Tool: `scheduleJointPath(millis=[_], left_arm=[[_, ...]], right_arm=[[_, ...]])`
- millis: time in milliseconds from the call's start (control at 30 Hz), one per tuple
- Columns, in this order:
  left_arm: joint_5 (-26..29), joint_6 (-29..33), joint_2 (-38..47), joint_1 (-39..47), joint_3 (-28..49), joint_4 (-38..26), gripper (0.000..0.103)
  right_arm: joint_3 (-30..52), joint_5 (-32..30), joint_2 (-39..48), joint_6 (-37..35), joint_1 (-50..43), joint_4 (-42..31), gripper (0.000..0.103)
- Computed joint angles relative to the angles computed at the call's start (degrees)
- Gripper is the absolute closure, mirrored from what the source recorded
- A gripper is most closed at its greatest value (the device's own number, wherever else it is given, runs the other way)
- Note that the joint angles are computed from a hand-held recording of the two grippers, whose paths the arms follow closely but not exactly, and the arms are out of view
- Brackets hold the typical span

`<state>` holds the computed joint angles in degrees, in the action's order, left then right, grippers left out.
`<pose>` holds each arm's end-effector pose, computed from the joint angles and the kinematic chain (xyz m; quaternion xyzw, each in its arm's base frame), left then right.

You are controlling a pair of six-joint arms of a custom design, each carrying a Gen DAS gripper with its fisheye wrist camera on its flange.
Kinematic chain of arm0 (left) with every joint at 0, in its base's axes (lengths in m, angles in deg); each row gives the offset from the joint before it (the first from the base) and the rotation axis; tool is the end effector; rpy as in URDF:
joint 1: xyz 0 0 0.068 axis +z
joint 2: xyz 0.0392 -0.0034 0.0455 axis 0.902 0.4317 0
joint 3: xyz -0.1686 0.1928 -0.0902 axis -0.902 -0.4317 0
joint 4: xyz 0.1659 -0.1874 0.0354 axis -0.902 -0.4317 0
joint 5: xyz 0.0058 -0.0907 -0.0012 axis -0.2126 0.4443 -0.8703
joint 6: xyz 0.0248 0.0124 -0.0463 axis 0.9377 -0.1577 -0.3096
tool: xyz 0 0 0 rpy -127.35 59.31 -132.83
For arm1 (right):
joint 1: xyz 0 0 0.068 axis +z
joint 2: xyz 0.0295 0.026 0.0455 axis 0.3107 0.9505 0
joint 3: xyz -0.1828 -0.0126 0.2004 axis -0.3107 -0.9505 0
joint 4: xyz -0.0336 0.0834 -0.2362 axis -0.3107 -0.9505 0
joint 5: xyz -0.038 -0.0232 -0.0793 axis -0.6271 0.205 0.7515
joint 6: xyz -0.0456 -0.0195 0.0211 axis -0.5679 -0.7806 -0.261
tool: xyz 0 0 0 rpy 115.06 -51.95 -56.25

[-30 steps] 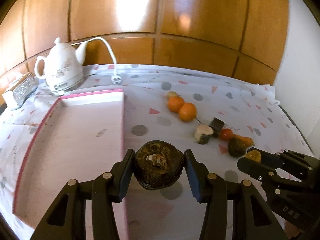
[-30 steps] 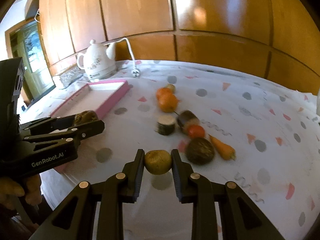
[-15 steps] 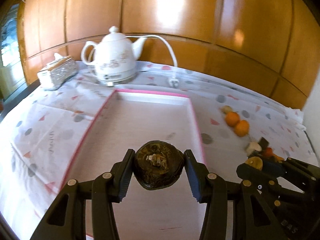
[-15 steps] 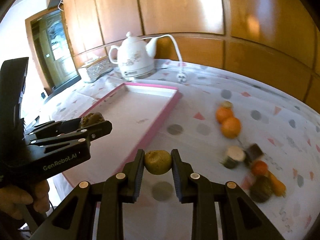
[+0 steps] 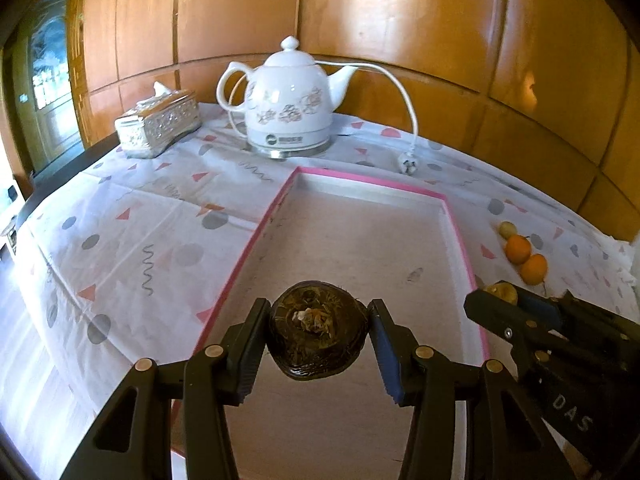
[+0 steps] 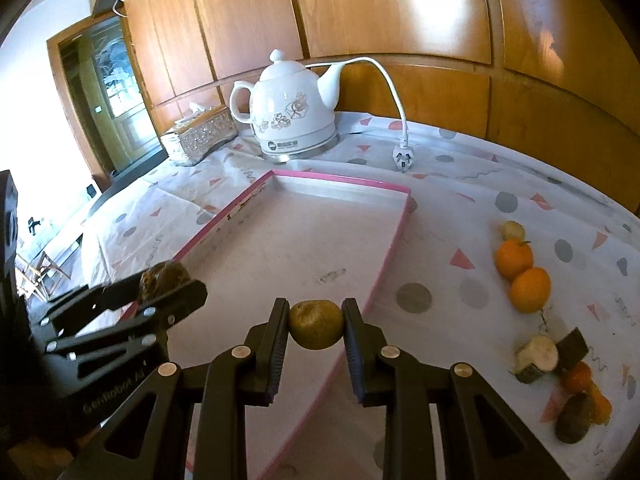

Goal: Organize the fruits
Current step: 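Carry both fruits over the pink tray and open both tools to drop them, then withdraw both open tools from the tray back toward the produce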

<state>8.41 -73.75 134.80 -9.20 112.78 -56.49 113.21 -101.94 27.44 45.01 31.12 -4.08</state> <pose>0.1175 -0.3148 0.1994 -0.3308 0.8605 0.0931 0.3762 0.2380 0.0762 0.2080 -0.4093 0.8216 0.2493 0.3087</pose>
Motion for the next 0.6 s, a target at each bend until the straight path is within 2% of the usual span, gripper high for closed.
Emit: scheduleJointPath(millis=[100,133,200,267,433,600], left_arm=[[0.4,-1.9,-0.9,0.0,-1.7,0.1,0.050],[0.4,-2.5,-1.0,-0.1,-1.8,-0.3,0.043],[0.5,-4.2,-0.8,-0.4,-1.5,-2.1,0.036],[0.2,-5.4,-1.0,-0.7,-1.6,-2.8,0.032],[-0.5,-5.5,-1.8,-1.2,-1.4,-1.8,0.030],[-2.2,-2.4,0.2,-1.4,2.7,-1.7,0.027]], right_arm=[[0.4,1.3,0.7,2.5,2.5,1.1,0.075],[0.6,1.7,1.0,3.1,3.0,1.4,0.074],[0.4,2.5,1.0,4.8,3.9,2.2,0.067],[-0.2,2.7,0.5,5.9,3.8,2.7,0.065],[-1.1,1.5,-0.8,5.8,1.0,1.6,0.063],[-1.7,-0.9,-1.9,4.7,-5.3,0.0,0.062]])
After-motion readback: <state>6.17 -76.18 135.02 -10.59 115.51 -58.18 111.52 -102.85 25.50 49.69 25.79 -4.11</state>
